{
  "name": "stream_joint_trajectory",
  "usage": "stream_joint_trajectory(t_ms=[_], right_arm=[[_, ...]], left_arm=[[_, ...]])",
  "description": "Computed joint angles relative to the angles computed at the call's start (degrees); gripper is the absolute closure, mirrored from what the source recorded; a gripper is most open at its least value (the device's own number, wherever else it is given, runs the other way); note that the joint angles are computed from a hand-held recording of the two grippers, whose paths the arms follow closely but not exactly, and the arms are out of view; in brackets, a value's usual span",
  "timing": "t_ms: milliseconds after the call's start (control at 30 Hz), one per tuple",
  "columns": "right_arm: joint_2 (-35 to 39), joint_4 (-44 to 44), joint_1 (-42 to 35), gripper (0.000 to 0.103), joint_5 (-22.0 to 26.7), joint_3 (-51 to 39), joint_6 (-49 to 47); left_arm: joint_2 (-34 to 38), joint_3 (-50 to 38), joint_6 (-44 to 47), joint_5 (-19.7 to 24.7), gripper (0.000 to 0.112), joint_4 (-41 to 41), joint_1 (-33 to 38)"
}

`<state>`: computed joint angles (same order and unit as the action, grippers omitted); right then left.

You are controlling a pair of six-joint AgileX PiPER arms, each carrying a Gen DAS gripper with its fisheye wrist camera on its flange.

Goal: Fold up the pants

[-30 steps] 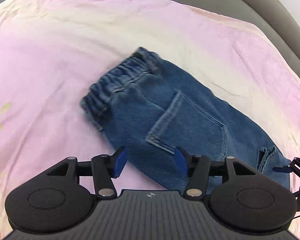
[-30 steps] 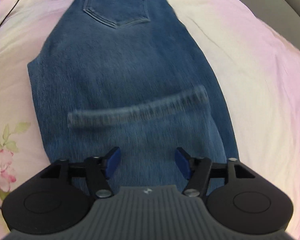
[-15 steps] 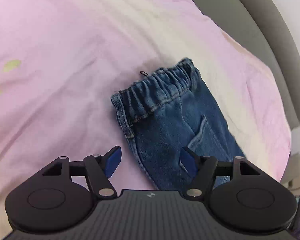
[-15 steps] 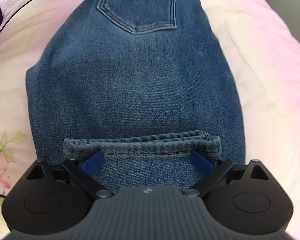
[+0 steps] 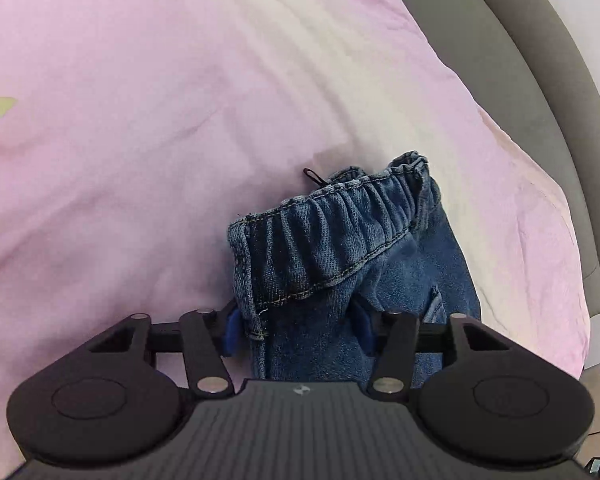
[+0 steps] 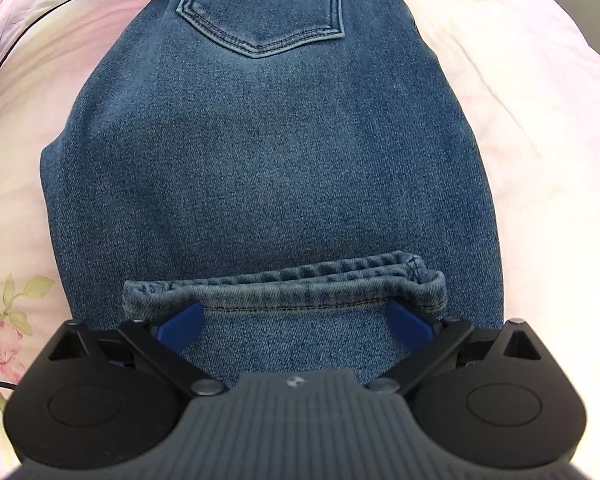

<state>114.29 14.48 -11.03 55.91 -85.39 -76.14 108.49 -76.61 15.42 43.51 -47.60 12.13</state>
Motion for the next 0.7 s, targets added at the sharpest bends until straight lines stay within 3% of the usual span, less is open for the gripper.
stream_joint_trajectory(t_ms=[167, 367, 467, 567, 700], right_arm=[[-0.8, 1.4, -0.7, 0.007, -2.7, 2.4, -0.7], [-5.4, 3.9, -1.9, 0.01, -7.9, 8.5, -2.9], [-10.5, 8.5, -4.9, 0.013, -10.0, 13.2, -4.6], [-14.9, 13.0, -10.6, 0.013, -7.2, 15.6, -4.3], [-21.6, 12.6, -17.8, 0.013, -7.5, 20.6, -2.8]], left_arm=[[-5.8, 0.2, 4.5, -0.2, 0.069, 0.6, -1.0], [-13.1, -5.9, 1.0, 2.2, 0.076, 6.8, -7.3], [-16.5, -9.9, -2.1, 2.4, 0.077, 12.4, -13.7], [-18.2, -14.6, -7.2, 2.4, 0.078, 19.8, -22.1], [-18.3, -20.9, -16.2, 2.8, 0.079, 33.4, -35.8]])
